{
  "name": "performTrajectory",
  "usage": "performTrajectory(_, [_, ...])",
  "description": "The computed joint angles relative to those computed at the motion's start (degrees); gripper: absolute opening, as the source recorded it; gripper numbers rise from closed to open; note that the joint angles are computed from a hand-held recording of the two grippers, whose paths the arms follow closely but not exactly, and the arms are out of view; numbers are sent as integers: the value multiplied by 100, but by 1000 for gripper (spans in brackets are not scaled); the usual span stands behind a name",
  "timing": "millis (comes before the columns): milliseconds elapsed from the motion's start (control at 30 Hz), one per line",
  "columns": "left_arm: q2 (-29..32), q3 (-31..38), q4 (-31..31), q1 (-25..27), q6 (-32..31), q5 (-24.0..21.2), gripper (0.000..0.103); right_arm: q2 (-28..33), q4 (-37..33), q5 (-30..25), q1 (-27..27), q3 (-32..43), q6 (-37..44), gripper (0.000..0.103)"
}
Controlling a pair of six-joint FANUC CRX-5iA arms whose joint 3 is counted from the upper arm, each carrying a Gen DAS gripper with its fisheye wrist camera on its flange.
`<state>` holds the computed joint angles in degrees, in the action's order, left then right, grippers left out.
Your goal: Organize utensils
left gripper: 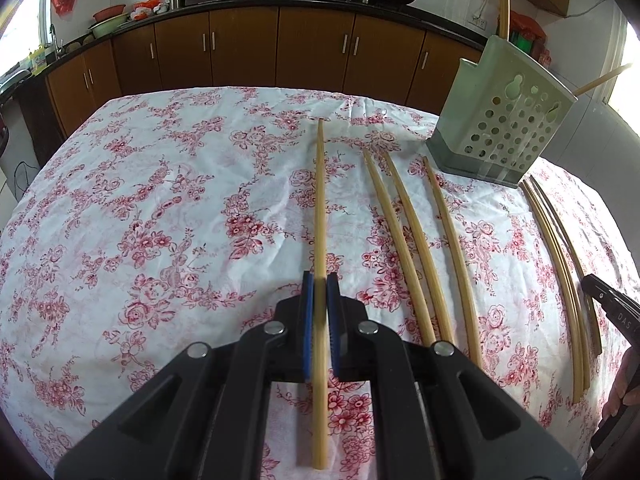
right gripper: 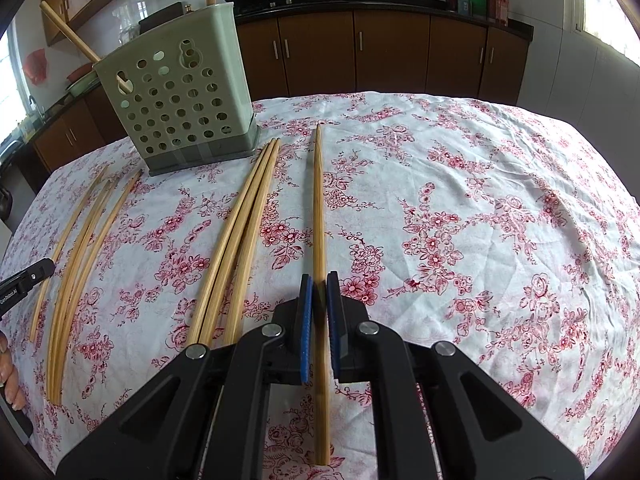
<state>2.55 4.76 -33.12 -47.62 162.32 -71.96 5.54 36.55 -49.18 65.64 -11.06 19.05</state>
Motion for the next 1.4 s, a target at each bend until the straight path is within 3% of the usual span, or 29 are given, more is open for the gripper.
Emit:
performTrajectory(1200, [-38, -46, 2, 2, 10, 27, 10, 2, 1, 1, 5, 9, -27, 9])
performTrajectory(1400, [144, 208, -132, -317, -242, -480, 10, -176, 3, -29, 158, -170, -35, 9])
